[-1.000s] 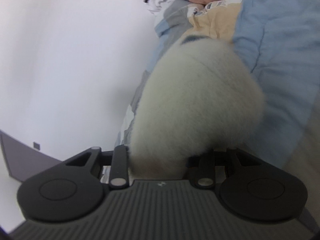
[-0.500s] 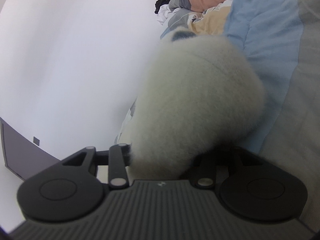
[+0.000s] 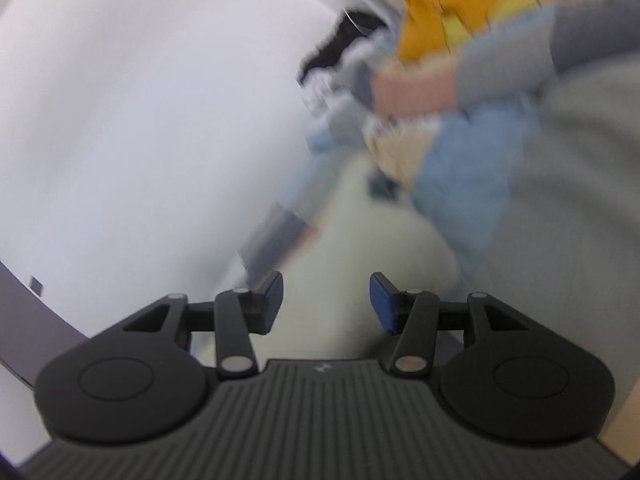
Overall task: Fold large clothes
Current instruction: 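Set the rolled sweater on the quilt and open both grippers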
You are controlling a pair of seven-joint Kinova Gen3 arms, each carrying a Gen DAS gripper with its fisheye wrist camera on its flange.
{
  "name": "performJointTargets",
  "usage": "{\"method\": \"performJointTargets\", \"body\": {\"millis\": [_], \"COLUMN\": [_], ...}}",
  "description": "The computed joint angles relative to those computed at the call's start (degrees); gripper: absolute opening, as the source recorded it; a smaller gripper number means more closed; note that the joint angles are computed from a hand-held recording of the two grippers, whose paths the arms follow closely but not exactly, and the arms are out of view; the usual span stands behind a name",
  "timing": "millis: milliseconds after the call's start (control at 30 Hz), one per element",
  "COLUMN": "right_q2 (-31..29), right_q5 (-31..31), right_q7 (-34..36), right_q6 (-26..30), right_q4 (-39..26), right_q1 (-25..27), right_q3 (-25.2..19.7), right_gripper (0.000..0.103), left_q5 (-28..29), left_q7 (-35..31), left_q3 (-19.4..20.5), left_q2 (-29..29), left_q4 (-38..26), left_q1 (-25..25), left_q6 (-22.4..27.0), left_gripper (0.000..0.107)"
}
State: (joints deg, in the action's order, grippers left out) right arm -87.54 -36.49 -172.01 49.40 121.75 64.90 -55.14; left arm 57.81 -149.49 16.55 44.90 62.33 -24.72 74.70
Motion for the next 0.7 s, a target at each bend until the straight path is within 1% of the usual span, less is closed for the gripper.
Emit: {"method": "performJointTargets", "body": {"millis": [33, 100, 200, 300, 367, 433, 500, 600, 700], "right_q2": [0.29, 0.55, 1.63, 3.32, 3.98, 5.27, 6.24, 7.32, 6.67], "right_q5": [1.69, 5.19, 10.05, 14.50, 16.57, 18.36, 19.02, 18.19, 16.38], "right_q7": [0.55, 1.11, 2.58, 4.49, 6.48, 9.55, 12.76, 16.72, 19.50], "right_q6": [0.22, 1.66, 3.63, 8.53, 11.18, 14.36, 17.39, 21.44, 23.70], "right_q4": [-0.96, -3.89, -8.72, -15.51, -19.55, -23.79, -27.58, -32.51, -35.32], "right_q1": [0.02, -0.33, -0.23, -0.17, -0.42, -0.33, -0.50, -0.48, -0.19], "right_q3": [1.46, 4.33, 7.42, 9.59, 10.32, 10.39, 10.24, 10.16, 10.39], "right_gripper": [0.052, 0.052, 0.052, 0.052, 0.052, 0.052, 0.052, 0.052, 0.052], "left_q5": [0.41, 1.76, 3.95, 5.76, 7.01, 8.13, 8.88, 9.43, 10.16], "left_q7": [-1.86, -5.20, -8.70, -11.65, -13.97, -16.33, -19.39, -23.67, -28.12], "left_q3": [0.44, 0.37, -0.95, -2.90, -4.36, -5.92, -7.57, -10.39, -13.14], "left_q2": [-2.63, -6.15, -10.89, -15.19, -18.10, -20.56, -22.74, -25.75, -27.95], "left_q4": [1.85, 3.75, 5.87, 7.86, 9.76, 11.47, 13.18, 15.63, 18.02], "left_q1": [-2.05, -4.27, -6.82, -8.90, -9.58, -10.85, -11.88, -13.12, -13.87], "left_q6": [1.23, 2.74, 5.82, 8.62, 9.26, 11.18, 12.99, 15.45, 17.53], "left_gripper": [0.080, 0.080, 0.080, 0.080, 0.080, 0.080, 0.081, 0.081, 0.081]}}
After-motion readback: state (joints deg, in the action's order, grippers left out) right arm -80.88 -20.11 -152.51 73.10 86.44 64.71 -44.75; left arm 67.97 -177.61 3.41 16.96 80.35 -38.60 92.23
